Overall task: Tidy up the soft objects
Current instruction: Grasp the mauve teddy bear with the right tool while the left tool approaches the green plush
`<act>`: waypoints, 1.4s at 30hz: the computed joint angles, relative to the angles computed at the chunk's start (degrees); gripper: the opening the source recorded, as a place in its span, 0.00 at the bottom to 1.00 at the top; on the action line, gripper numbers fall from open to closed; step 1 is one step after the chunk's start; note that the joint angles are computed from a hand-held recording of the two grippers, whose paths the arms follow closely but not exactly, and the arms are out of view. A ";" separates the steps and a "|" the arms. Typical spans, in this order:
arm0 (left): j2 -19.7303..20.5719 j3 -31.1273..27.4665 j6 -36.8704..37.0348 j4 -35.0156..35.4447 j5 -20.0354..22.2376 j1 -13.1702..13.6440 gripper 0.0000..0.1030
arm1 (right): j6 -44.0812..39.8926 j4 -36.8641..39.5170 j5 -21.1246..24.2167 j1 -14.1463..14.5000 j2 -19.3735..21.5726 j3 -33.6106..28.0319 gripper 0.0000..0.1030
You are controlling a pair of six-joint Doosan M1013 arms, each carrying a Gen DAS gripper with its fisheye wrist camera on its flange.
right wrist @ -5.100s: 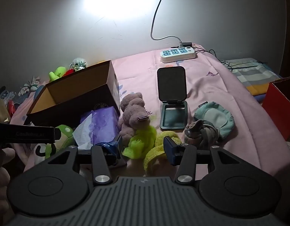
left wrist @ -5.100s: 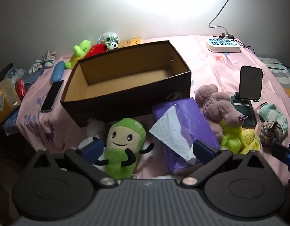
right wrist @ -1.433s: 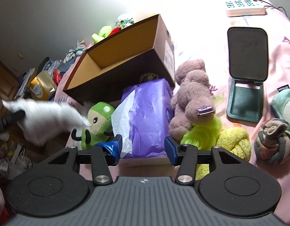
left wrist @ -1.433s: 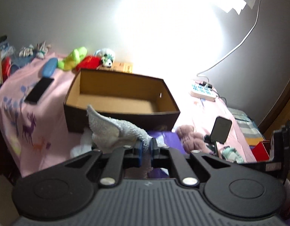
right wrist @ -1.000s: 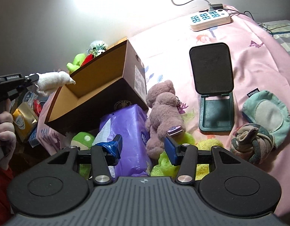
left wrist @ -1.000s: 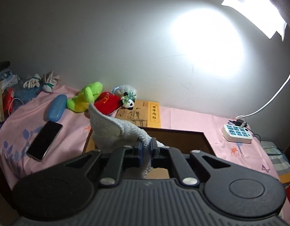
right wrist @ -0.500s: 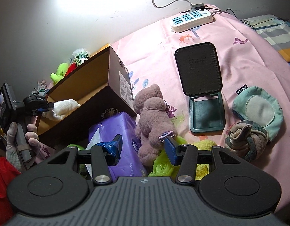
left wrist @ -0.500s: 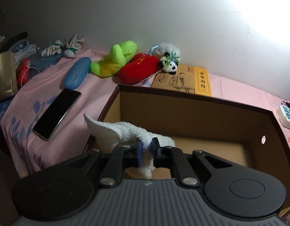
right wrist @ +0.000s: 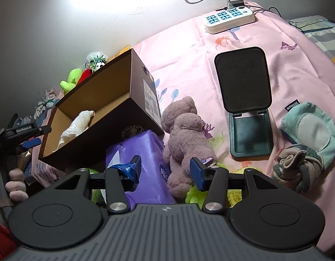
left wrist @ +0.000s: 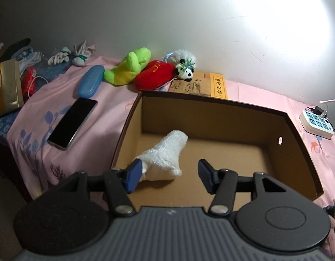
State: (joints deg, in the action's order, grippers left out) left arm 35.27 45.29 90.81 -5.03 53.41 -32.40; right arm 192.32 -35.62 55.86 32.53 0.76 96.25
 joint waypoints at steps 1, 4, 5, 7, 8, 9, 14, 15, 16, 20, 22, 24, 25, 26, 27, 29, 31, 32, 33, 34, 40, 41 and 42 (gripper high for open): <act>-1.09 1.52 1.02 -0.47 -0.80 0.05 0.56 | 0.09 -0.18 0.10 -0.02 -0.12 0.11 0.33; -3.96 5.44 3.62 -2.30 -2.28 0.09 0.57 | 0.33 -0.63 0.78 -0.26 -0.56 0.53 0.33; -4.62 6.29 4.55 -3.36 -2.11 0.11 0.57 | 0.29 -0.65 0.85 -0.38 -0.73 0.70 0.33; -5.65 7.60 5.83 -5.40 -1.13 0.04 0.57 | 0.09 -0.59 0.88 -0.65 -1.08 1.06 0.34; -6.00 8.02 6.38 -6.02 -0.44 -0.11 0.57 | -0.03 -0.57 0.92 -0.75 -1.22 1.21 0.34; -6.46 8.67 7.01 -6.55 0.20 -0.35 0.57 | -0.19 -0.55 0.83 -0.86 -1.37 1.40 0.34; -7.95 10.75 7.54 -4.96 2.99 -2.23 0.58 | -2.31 0.09 -0.55 -1.37 -1.79 2.05 0.34; -8.02 10.79 7.49 -4.87 3.72 -2.49 0.59 | -2.97 0.31 -0.94 -1.52 -1.87 2.22 0.34; -8.14 10.94 7.08 -4.42 4.40 -2.79 0.59 | -3.52 0.57 -1.25 -1.62 -1.91 2.34 0.34; -8.73 11.69 4.04 -0.01 6.07 -4.21 0.59 | -5.60 1.68 -3.07 -2.01 -2.37 3.04 0.34; -8.96 11.93 2.73 1.72 6.90 -4.76 0.59 | -6.65 2.19 -3.85 -2.16 -2.62 3.33 0.34; -9.52 12.64 1.49 3.32 7.09 -5.31 0.60 | -7.59 2.59 -4.33 -2.26 -2.86 3.59 0.34; -9.85 13.09 0.91 4.38 6.96 -5.65 0.60 | -7.98 2.77 -4.56 -2.33 -3.01 3.76 0.34; -10.12 13.48 0.42 5.49 6.90 -5.98 0.60 | -8.36 2.95 -4.83 -2.40 -3.21 3.98 0.34; -10.36 13.88 -0.15 6.67 6.86 -6.31 0.60 | -8.73 3.12 -5.04 -2.46 -3.37 4.14 0.34; -10.70 14.43 -1.36 8.75 7.17 -6.94 0.61 | -9.56 3.42 -5.39 -2.62 -3.68 4.50 0.34; -10.99 14.94 -2.41 9.71 7.87 -7.25 0.61 | -10.55 3.67 -5.76 -2.84 -3.92 4.82 0.34; -11.06 15.04 -2.82 9.91 8.32 -7.36 0.61 | -11.14 3.80 -5.97 -2.98 -4.00 4.94 0.34; -11.20 15.29 -3.20 10.04 8.65 -7.44 0.61 | -11.93 3.99 -6.22 -3.19 -4.05 5.03 0.34; -11.43 15.72 -3.69 10.25 8.89 -7.52 0.61 | -12.64 4.05 -6.43 -3.35 -4.03 5.06 0.34; -12.33 17.40 -6.12 11.18 10.28 -7.77 0.61 | -17.88 3.22 -6.86 -5.05 -2.75 4.80 0.34; -12.46 17.65 -6.59 11.42 10.41 -7.79 0.61 | -18.84 3.41 -7.47 -5.43 -2.44 4.83 0.34; -12.57 17.83 -7.08 11.68 10.61 -7.75 0.61 | -19.92 3.51 -7.90 -5.74 -2.06 4.75 0.34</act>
State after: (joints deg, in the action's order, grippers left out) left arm 22.70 63.12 83.73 6.65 64.02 -40.15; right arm 172.40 -32.11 47.96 26.80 -1.29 100.99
